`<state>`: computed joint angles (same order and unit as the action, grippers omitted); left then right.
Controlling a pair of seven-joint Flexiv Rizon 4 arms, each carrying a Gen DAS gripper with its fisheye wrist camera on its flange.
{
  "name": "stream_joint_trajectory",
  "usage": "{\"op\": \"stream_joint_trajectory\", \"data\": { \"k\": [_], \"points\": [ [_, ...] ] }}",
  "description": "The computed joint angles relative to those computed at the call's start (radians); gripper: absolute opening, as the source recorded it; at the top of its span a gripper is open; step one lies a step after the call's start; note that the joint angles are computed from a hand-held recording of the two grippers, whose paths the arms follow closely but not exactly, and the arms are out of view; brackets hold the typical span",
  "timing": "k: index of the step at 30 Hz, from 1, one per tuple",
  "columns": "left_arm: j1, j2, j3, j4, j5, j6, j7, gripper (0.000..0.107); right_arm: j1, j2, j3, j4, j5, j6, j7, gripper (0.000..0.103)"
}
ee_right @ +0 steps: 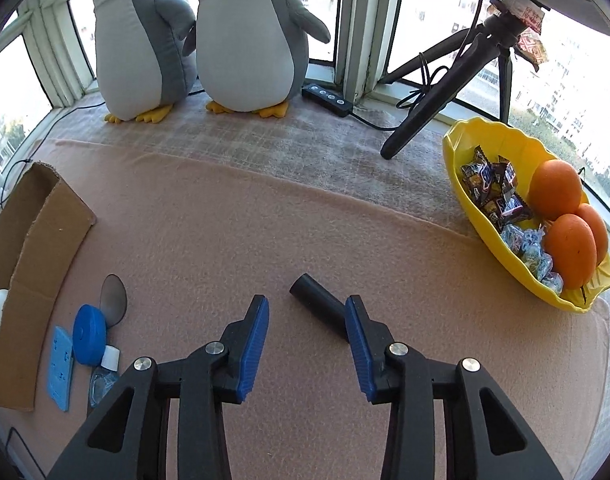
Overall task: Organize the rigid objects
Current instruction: 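Move the right gripper to the black cylinder and grasp it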
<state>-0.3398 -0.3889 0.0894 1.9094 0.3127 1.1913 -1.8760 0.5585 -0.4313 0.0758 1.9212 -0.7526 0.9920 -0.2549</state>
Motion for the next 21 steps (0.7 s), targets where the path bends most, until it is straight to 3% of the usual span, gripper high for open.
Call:
{"op": "stream_joint_trajectory", "data": {
  "k": [8,13,17,21],
  "points": [
    [0.0,0.0,-0.001,-0.003,0.004,-0.005,-0.003,0.067,-0.007,-0.035,0.012,-0.053,0.047,-0.09,-0.121,0.035],
    [0.0,0.0,-0.001,-0.003,0.004,-0.005,-0.004,0.067,-0.009,-0.062,0.03,-0.092,0.115,-0.139,-0.198,0.029],
    [0.0,-0.001,-0.001,-0.003,0.005,-0.004,-0.005,0.067,-0.02,-0.067,0.046,-0.101,0.187,-0.119,-0.217,0.015],
    [0.001,-0.001,-0.003,-0.001,0.002,0.001,-0.005,0.067,-0.007,-0.065,0.04,-0.104,0.212,-0.129,-0.203,0.015]
  ]
}}
